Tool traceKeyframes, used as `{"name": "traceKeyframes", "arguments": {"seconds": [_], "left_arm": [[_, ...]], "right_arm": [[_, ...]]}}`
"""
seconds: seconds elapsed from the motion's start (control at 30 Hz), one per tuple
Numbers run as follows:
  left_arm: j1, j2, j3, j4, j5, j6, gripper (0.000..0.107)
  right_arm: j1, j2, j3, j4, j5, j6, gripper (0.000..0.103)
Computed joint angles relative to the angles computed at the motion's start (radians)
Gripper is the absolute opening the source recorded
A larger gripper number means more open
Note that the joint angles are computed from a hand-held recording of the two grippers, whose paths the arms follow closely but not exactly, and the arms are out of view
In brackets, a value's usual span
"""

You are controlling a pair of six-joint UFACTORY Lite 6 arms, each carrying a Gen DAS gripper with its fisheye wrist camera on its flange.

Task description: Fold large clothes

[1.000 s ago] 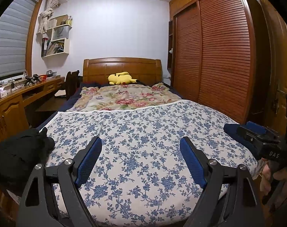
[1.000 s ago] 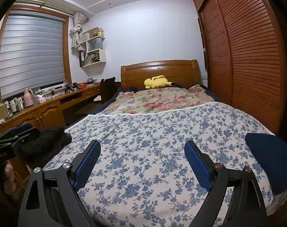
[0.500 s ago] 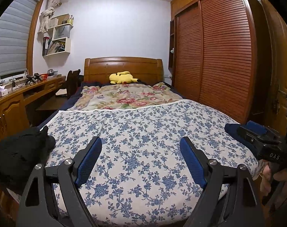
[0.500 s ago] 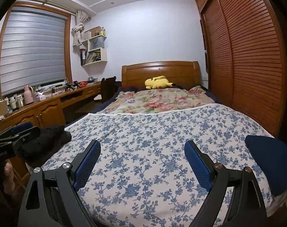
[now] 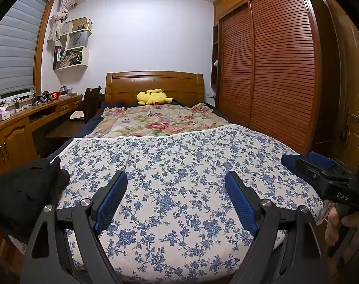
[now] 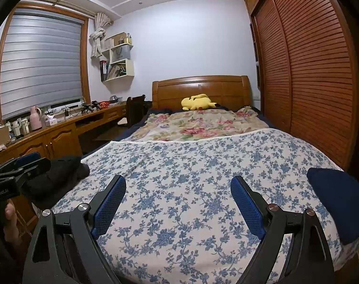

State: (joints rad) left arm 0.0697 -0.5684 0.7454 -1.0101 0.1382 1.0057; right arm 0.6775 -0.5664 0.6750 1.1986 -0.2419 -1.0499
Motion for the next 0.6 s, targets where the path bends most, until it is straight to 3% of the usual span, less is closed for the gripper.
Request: {"name": "traceKeyframes", "arguments": {"seconds": [0.6], "left_arm": [[0.021,-0.009,-0.011,-0.036,0.016,0.038,0.085]], "right_arm": [[0.003,-0.005,-0.003,0.023,0.003,-0.020,0.091]]}}
